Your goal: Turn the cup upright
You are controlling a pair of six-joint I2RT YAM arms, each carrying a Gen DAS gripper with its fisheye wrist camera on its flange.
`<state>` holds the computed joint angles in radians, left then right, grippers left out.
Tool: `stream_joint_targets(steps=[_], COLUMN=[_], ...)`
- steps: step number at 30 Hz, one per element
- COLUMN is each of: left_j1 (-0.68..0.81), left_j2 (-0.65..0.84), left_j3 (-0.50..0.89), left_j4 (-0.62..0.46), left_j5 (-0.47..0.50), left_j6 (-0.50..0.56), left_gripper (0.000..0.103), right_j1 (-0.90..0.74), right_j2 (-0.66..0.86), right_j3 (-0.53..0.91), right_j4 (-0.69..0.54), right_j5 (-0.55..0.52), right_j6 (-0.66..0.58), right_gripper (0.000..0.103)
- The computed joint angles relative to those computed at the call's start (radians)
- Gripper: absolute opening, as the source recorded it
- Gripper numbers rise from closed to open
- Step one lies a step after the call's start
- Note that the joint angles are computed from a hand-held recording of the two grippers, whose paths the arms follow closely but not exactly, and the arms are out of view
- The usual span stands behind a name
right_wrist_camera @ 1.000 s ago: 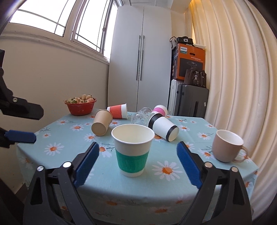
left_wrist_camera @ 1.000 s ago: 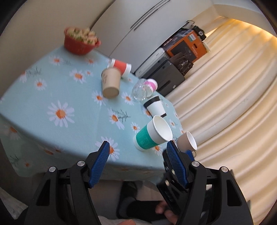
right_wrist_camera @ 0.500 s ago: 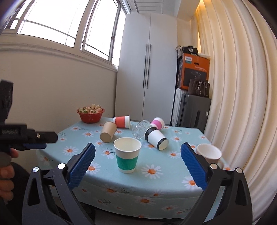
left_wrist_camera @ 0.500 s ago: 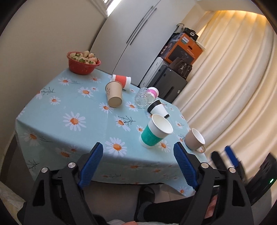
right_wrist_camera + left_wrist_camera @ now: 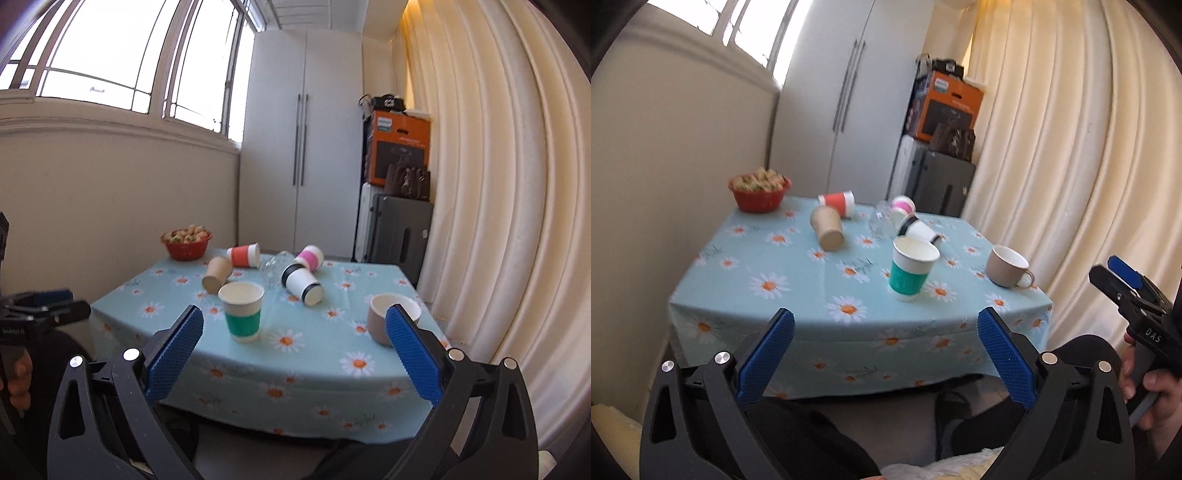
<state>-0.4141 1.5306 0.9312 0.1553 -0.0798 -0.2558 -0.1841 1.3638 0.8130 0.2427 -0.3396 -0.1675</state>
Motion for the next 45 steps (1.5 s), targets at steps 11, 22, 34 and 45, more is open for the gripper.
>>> stream_joint_targets(steps=[11, 22, 34, 45], left_j1=[-0.062, -0.150, -0.122, -0.130], left_j2=[-0.147, -0.145, -0.121, -0.113], left_j3=[-0.138, -0.160, -0.137, -0.129], left_j4=[0.032, 0.055, 0.028, 0.013], left_j5=[-0.107, -0.194, -0.138, -0.155], left_j6=[0.039, 0.119, 0.102, 0.101], left_gripper=[0.096, 0.096, 0.096, 0.096], right_j1=[-0.016, 0.006, -0.037, -0.025], right_j2=[-0.044, -0.058, -0.024, -0.022], right_j3=[-0.047, -0.122, -0.079, -0.083], right_j4=[-0.027, 0.057, -0.004, -0.002], right_j5=[-0.026, 0.060, 0.030, 0.049], right_j6=[-0.028, -0.020, 0.041, 0.023], right_gripper=[0.098, 0.098, 0.098, 0.098])
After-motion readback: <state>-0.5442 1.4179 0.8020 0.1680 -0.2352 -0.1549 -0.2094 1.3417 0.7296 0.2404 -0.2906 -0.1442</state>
